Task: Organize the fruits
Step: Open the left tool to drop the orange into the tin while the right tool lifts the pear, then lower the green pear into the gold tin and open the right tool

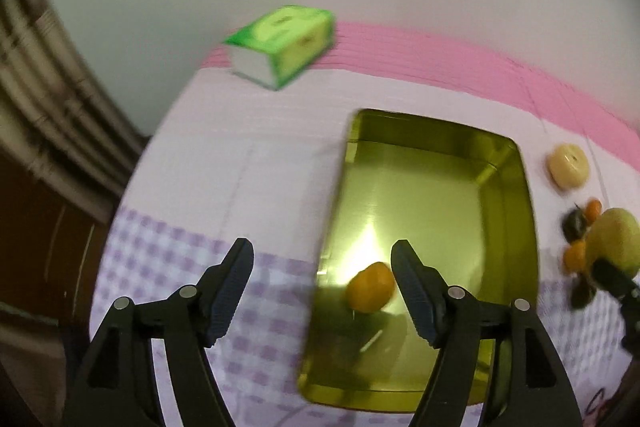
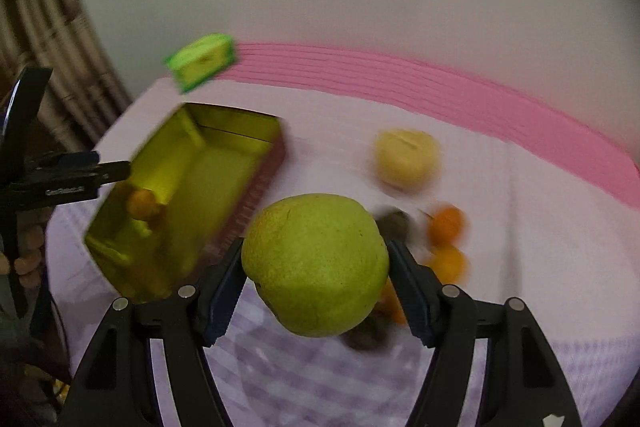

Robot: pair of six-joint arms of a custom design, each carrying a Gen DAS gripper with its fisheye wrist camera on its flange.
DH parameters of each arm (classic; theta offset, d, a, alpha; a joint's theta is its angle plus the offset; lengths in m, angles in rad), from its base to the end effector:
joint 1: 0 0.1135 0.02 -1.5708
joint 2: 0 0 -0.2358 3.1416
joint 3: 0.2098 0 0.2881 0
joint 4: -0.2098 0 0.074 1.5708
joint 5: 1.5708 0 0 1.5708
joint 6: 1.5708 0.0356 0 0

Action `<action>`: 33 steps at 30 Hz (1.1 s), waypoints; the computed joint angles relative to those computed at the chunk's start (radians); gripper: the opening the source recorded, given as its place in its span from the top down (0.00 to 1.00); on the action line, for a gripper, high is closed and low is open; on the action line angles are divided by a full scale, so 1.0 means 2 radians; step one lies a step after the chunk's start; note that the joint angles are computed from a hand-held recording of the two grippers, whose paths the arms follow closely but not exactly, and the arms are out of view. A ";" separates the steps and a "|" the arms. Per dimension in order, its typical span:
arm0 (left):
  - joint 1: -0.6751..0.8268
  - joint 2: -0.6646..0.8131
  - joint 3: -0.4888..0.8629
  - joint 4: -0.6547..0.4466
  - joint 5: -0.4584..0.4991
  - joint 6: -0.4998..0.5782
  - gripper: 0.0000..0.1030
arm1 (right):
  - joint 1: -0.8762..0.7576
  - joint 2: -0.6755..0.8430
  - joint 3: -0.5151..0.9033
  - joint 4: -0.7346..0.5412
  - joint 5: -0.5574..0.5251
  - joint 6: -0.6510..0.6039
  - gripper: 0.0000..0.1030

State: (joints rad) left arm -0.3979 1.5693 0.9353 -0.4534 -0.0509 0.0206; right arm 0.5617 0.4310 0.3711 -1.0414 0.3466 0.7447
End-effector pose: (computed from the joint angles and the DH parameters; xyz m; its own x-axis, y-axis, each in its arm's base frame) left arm 0.3078 -0.1274 0.1337 -0.8085 0.3622 -0.4638 0.3819 0.9226 0.0546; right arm 0.1243 0.0639 0.1592 -0.8063 0.2457 -0.5380 0.2389 0.9674 0.0839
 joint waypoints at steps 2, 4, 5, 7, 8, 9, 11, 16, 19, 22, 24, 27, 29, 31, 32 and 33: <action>0.017 -0.003 -0.003 -0.003 -0.003 -0.005 0.30 | -0.006 0.111 0.026 0.098 -0.021 -0.036 0.36; 0.035 -0.001 -0.005 -0.005 -0.010 -0.007 0.30 | -0.007 0.206 0.055 0.167 -0.032 -0.060 0.36; 0.044 -0.003 -0.008 -0.006 -0.006 -0.008 0.30 | -0.007 0.240 0.066 0.191 -0.037 -0.069 0.36; 0.061 -0.003 -0.016 -0.005 -0.002 -0.012 0.30 | -0.011 0.314 0.096 0.236 -0.051 -0.088 0.36; 0.066 0.003 -0.016 -0.002 -0.002 -0.014 0.30 | -0.012 0.354 0.116 0.254 -0.055 -0.097 0.36; 0.071 0.013 -0.012 0.002 -0.004 -0.014 0.30 | -0.012 0.384 0.132 0.265 -0.058 -0.104 0.36; 0.080 0.026 -0.005 0.001 -0.002 -0.018 0.30 | -0.014 0.441 0.161 0.284 -0.067 -0.117 0.36; 0.090 0.042 0.003 0.000 0.002 -0.019 0.30 | -0.022 0.531 0.210 0.298 -0.078 -0.134 0.36; 0.094 0.043 0.004 0.002 0.001 -0.022 0.30 | -0.029 0.564 0.230 0.297 -0.079 -0.139 0.36; 0.093 0.043 0.001 0.006 -0.002 -0.019 0.30 | -0.033 0.590 0.246 0.294 -0.081 -0.144 0.36; 0.092 0.044 0.002 0.005 0.001 -0.017 0.30 | -0.031 0.600 0.250 0.293 -0.080 -0.146 0.36; 0.089 0.039 -0.001 0.009 0.002 -0.011 0.30 | -0.031 0.610 0.252 0.297 -0.078 -0.144 0.35; 0.085 0.037 -0.004 0.012 0.000 -0.007 0.30 | -0.034 0.611 0.254 0.296 -0.079 -0.145 0.35; 0.081 0.036 -0.006 0.013 -0.001 -0.004 0.30 | -0.035 0.611 0.253 0.298 -0.081 -0.147 0.35; 0.080 0.037 -0.006 0.013 -0.001 -0.001 0.30 | -0.035 0.610 0.252 0.298 -0.081 -0.146 0.35; 0.077 0.038 -0.006 0.014 -0.002 0.001 0.30 | -0.034 0.612 0.253 0.298 -0.081 -0.146 0.35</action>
State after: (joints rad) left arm -0.2432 1.6452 0.9227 -0.4258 -0.0541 0.0221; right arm 0.4938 1.6545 0.8772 -0.4460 0.1856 0.4533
